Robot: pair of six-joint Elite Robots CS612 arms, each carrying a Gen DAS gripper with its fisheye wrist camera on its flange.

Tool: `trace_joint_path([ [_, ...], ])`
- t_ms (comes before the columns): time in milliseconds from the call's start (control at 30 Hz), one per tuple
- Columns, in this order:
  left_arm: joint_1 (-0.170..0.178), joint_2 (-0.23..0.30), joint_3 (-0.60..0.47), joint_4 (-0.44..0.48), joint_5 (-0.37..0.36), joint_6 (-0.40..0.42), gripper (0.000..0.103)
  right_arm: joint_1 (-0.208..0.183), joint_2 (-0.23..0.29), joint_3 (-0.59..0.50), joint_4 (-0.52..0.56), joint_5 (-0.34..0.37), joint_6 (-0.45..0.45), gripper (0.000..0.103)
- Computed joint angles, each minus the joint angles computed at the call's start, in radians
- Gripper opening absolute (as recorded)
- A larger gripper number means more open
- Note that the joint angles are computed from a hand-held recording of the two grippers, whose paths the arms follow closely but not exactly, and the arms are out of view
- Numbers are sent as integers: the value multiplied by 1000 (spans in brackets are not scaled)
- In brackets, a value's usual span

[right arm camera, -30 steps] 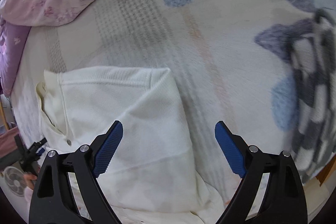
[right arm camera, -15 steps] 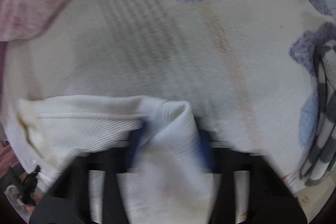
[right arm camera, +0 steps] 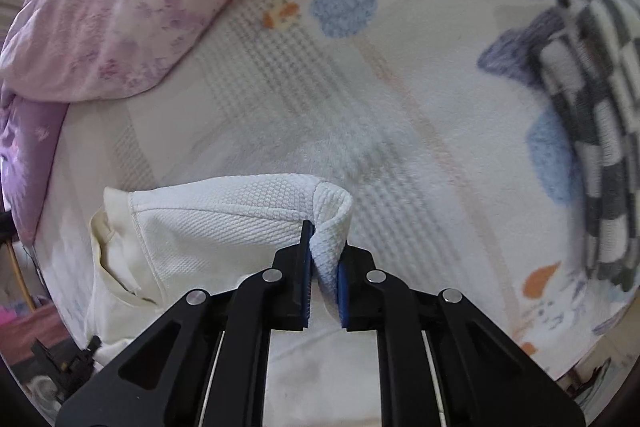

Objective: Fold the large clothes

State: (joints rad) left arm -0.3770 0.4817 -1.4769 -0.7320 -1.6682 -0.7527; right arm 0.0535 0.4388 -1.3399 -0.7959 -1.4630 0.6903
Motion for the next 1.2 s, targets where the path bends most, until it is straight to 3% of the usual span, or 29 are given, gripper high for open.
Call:
trace_joint_path([
  [367,-44,-39,-90,72,41,16,12,23,-10,-137,71,-9,5,9],
  [700,-103,-21,-296,178,101,1,12,58,12,-322,227,-36,-103,8],
  [967,-194,-14,-470,393,171,-70,12,62,54,-491,362,-1,-164,8],
  [1100,-242,-2,-564,540,177,-167,11,72,81,-566,459,-21,-216,8],
  [1200,-268,22,-636,624,150,-254,11,73,114,-639,519,-16,-189,8],
])
